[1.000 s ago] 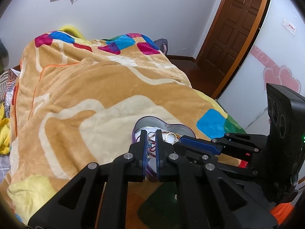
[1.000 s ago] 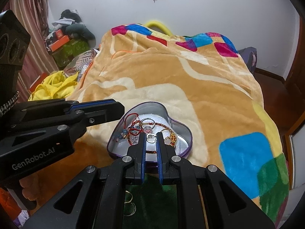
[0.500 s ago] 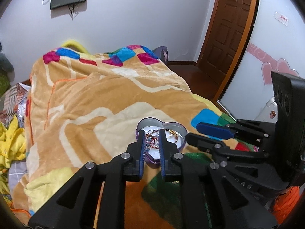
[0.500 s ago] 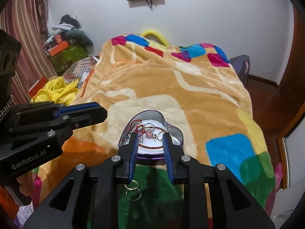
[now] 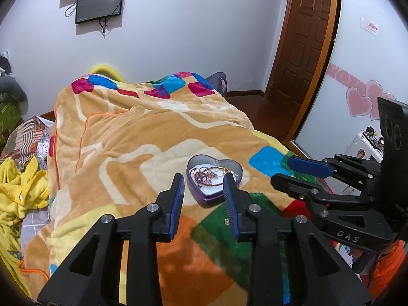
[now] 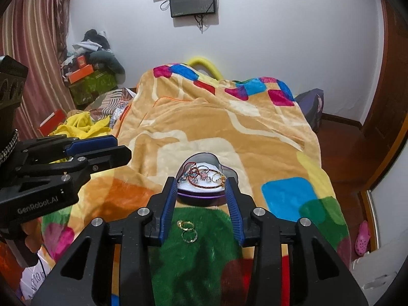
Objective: Organize jewelry
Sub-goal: 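Withdraw both grippers from the tin and move them over the two gold rings, then close the left gripper on the stone gold ring while the right closes on the plain one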
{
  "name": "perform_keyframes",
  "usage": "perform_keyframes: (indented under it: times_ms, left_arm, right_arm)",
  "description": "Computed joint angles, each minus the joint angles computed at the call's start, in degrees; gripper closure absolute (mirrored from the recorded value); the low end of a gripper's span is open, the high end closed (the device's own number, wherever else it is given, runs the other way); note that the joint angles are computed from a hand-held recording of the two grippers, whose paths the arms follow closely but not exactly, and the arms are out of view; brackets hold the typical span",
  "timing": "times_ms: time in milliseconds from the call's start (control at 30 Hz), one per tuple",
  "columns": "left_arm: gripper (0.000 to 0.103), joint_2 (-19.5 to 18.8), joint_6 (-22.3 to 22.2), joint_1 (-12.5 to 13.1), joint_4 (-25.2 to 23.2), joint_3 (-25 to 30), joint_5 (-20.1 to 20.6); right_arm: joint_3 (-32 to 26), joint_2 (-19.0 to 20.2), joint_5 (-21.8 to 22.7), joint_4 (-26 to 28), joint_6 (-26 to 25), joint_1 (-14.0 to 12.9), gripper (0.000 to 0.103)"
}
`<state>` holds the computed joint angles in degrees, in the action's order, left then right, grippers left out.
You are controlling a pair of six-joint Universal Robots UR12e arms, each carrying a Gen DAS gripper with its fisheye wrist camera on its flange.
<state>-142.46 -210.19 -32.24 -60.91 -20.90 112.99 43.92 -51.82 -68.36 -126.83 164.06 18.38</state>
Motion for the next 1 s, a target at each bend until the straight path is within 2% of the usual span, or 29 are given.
perform_keyframes:
  times_ms: [100, 267, 500, 733, 900, 967, 1000]
  left_arm:
    - [0.068, 1.11, -0.61, -0.16, 0.37, -2.25, 0.27]
    - [0.068, 3.16, -2.36, -0.14, 0.77, -6.76, -0.63]
    - [0.068, 4.49, -4.74, 0.21, -0.46, -10.53, -3.05]
    - [0.068, 4.46, -5.41, 0.41, -1.72, -11.26, -4.15]
    - [0.068, 3.35, -5.09, 0.66, -3.14, -9.64, -5.63]
    - [0.068, 2.57, -4.75, 0.74, -4.02, -8.3, -6.31]
    - [0.068, 1.95, -4.47, 0.75, -4.62, -7.22, -6.75]
  right_arm:
    - [1.76, -0.9, -0.32, -0.97, 0.23, -0.01, 0.068]
    - [3.32, -1.39, -1.43, 0.75, 0.77, -0.11, 0.068]
    - [2.76, -0.22, -2.19, 8.44, 0.19, 0.1, 0.068]
    - [1.01, 1.33, -2.78, 13.7, -2.35, 0.93, 0.068]
    - [2.38, 1.05, -3.28, 10.73, -3.51, 1.28, 0.068]
    - [3.19, 0.78, -3.03, 9.38, -3.66, 1.22, 0.074]
    - [3.6, 0.58, -2.82, 8.99, -3.99, 1.13, 0.081]
